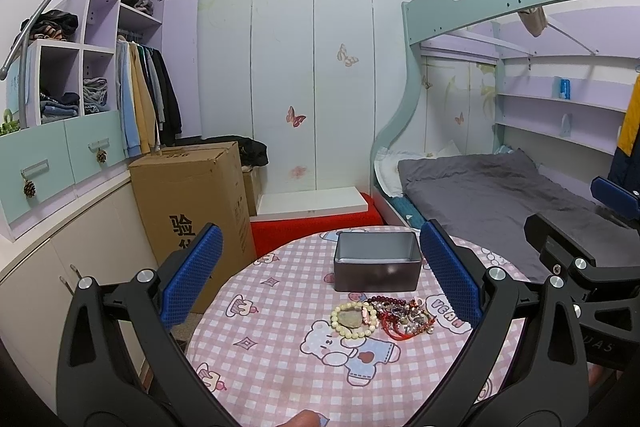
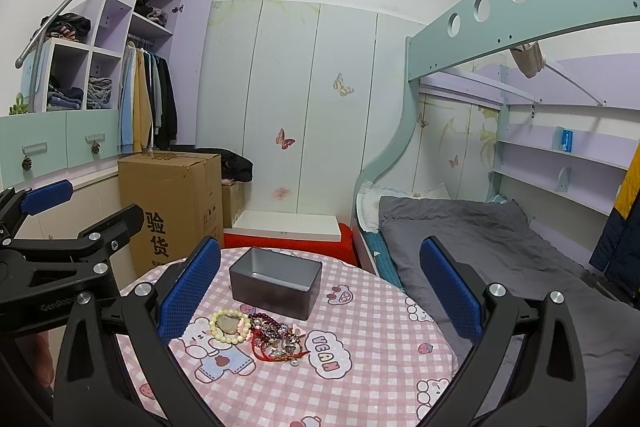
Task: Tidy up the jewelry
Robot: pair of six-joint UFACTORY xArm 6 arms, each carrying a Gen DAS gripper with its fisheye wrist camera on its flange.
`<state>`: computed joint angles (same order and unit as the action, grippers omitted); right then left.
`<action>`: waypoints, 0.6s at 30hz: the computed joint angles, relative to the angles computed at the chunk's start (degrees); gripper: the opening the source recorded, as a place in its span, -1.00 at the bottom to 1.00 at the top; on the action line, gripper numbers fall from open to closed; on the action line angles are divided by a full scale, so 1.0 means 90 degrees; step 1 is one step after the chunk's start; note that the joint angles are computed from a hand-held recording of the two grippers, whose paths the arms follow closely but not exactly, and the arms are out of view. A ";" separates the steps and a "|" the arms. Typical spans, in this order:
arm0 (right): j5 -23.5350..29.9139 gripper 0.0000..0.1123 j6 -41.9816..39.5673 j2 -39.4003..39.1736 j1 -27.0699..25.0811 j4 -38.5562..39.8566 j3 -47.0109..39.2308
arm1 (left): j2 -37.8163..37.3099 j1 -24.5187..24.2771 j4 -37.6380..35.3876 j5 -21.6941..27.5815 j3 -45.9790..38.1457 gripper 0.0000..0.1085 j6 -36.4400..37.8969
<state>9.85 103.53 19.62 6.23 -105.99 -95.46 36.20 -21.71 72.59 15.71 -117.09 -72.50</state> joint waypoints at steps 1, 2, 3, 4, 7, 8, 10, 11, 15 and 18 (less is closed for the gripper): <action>0.0005 0.71 0.0003 0.0006 0.0000 0.0002 0.0002 | 0.0001 0.0012 0.0083 -0.0029 0.0012 0.78 -0.0058; -0.0004 0.71 -0.0022 0.0008 -0.0009 0.0028 -0.0001 | 0.0034 0.0008 0.0111 -0.0032 -0.0021 0.78 -0.0057; 0.0015 0.71 -0.0007 0.0015 -0.0006 0.0016 -0.0001 | 0.0047 0.0008 0.0158 -0.0048 -0.0025 0.78 -0.0082; 0.0035 0.71 0.0003 0.0012 0.0000 0.0005 0.0010 | 0.0046 -0.0004 0.0190 -0.0060 -0.0032 0.78 -0.0103; 0.0040 0.71 -0.0130 0.0045 0.0002 0.0141 -0.0008 | 0.0105 0.0030 0.0166 -0.0200 -0.0079 0.78 -0.0065; 0.0027 0.71 -0.0203 0.0060 -0.0003 0.0205 -0.0017 | 0.0128 0.0045 0.0056 -0.0240 -0.0088 0.78 0.0027; 0.0019 0.71 -0.0217 0.0079 -0.0008 0.0207 -0.0038 | 0.0193 0.0076 -0.0149 -0.0359 -0.0128 0.78 0.0184; 0.0030 0.71 -0.0202 0.0086 -0.0003 0.0176 -0.0043 | 0.0222 0.0092 -0.0296 -0.0410 -0.0136 0.78 0.0311; 0.0073 0.71 -0.0253 0.0153 0.0020 0.0130 -0.0089 | 0.0383 0.0073 -0.0975 -0.0330 -0.0258 0.78 0.0935; 0.0005 0.71 -0.0187 0.0235 0.0012 0.0051 -0.0161 | 0.0513 0.0043 -0.1501 -0.0246 -0.0380 0.78 0.1446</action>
